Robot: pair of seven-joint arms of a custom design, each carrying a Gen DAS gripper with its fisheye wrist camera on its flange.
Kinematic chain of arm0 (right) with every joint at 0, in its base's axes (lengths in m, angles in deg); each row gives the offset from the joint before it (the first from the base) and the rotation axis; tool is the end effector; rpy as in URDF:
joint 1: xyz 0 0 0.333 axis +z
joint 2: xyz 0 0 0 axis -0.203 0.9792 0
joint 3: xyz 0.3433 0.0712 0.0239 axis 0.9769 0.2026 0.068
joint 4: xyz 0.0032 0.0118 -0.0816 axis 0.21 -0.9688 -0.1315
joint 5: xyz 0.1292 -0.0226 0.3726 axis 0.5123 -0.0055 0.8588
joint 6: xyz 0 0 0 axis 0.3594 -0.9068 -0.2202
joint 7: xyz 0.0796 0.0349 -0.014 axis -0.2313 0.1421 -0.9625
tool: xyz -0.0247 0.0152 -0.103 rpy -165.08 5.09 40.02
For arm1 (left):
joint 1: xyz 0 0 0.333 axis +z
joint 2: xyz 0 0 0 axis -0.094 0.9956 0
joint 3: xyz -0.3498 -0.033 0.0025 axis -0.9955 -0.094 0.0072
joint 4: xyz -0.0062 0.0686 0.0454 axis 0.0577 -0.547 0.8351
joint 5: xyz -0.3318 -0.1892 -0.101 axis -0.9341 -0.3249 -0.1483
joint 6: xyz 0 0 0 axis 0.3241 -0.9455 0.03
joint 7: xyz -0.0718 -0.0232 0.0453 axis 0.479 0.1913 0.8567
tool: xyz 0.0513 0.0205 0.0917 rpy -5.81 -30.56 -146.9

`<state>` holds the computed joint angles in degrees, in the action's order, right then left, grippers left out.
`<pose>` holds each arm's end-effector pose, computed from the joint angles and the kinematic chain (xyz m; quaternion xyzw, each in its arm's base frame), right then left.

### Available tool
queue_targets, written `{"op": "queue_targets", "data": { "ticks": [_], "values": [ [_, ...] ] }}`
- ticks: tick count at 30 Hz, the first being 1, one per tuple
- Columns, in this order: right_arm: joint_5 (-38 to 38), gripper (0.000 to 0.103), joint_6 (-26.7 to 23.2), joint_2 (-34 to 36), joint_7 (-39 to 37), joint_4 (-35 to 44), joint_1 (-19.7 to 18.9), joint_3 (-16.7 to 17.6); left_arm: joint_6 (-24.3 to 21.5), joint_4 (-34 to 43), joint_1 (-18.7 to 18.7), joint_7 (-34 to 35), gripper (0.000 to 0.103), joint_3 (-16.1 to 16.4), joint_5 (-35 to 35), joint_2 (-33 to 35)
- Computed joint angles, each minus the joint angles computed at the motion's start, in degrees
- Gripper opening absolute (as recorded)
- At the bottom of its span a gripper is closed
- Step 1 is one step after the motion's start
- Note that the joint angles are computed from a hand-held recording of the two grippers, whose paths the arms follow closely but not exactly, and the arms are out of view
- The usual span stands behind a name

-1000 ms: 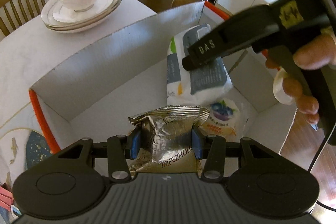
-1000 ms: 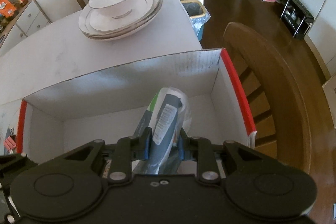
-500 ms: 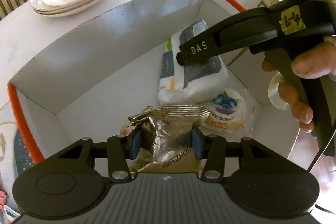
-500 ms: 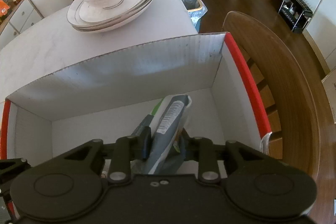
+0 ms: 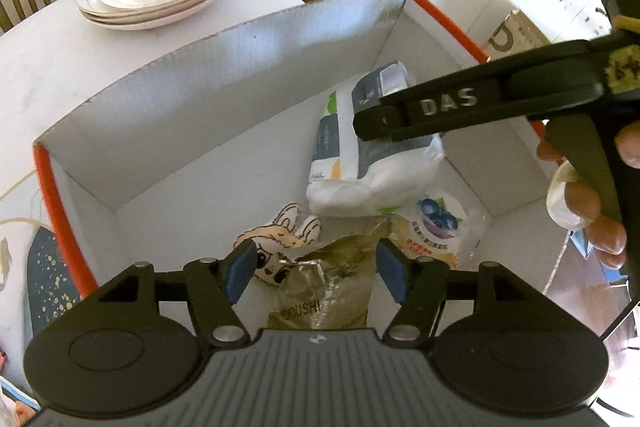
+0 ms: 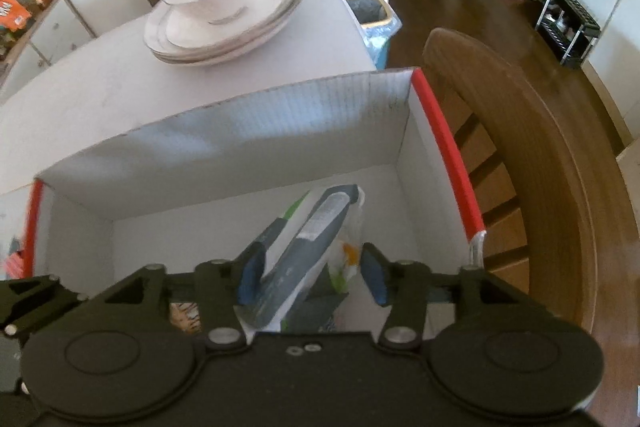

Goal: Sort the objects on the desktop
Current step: 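Open the right tool to drop the white bag while the left tool releases the foil bag, then withdraw both tools from the box toward the items on the mat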

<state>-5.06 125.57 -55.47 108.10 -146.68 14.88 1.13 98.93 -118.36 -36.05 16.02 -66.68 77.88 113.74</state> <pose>0.6213 0.4129 0.4037 -0.8367 0.5035 -0.0278 0.2138 0.5366 -0.4520 0.3984 -0.7199 0.6562 -0.2135 0.0747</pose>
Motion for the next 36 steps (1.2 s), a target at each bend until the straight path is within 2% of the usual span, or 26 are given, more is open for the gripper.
{"op": "queue_targets", "data": {
  "ticks": [3,9,17,21,27,30,33,36],
  "values": [
    [0.43,0.064,1.1,-1.9,-0.98,-1.87,-0.49,0.38,0.79,-0.71,-0.62,-1.37,0.065,0.71,1.64,-0.88],
    [4.06,0.065,1.87,-5.48,-3.55,-5.46,-2.35,1.72,2.99,-2.7,-1.56,-6.1,0.065,1.7,5.81,-3.34],
    [11.57,0.07,4.04,-11.52,-9.81,-11.5,-4.28,3.84,5.47,-7.26,-2.8,-15.79,0.065,2.07,15.59,-8.81],
    [15.39,0.074,4.25,-14.36,-11.55,-14.18,-4.28,4.32,6.39,-9.99,-1.9,-19.88,0.065,0.77,19.18,-11.69],
    [17.24,0.076,6.41,-17.66,-11.94,-17.69,-2.33,4.18,6.31,-14.74,-0.04,-24.12,0.065,-1.98,23.28,-16.9],
    [17.49,0.077,7.64,-18.82,-11.4,-19.08,-1.15,4.24,7.13,-17.76,1.4,-26.7,0.065,-3.27,26.07,-19.78],
    [17.06,0.081,9.07,-19.76,-9.78,-20.43,0.28,4.29,8.42,-21.21,3.34,-27.64,0.071,-4.89,26.64,-23.1],
    [15.95,0.082,9.79,-20.61,-7.83,-21.64,1.73,4.41,9.68,-24.9,5.4,-27.34,0.072,-6.43,26.5,-26.49]
  ]
}}
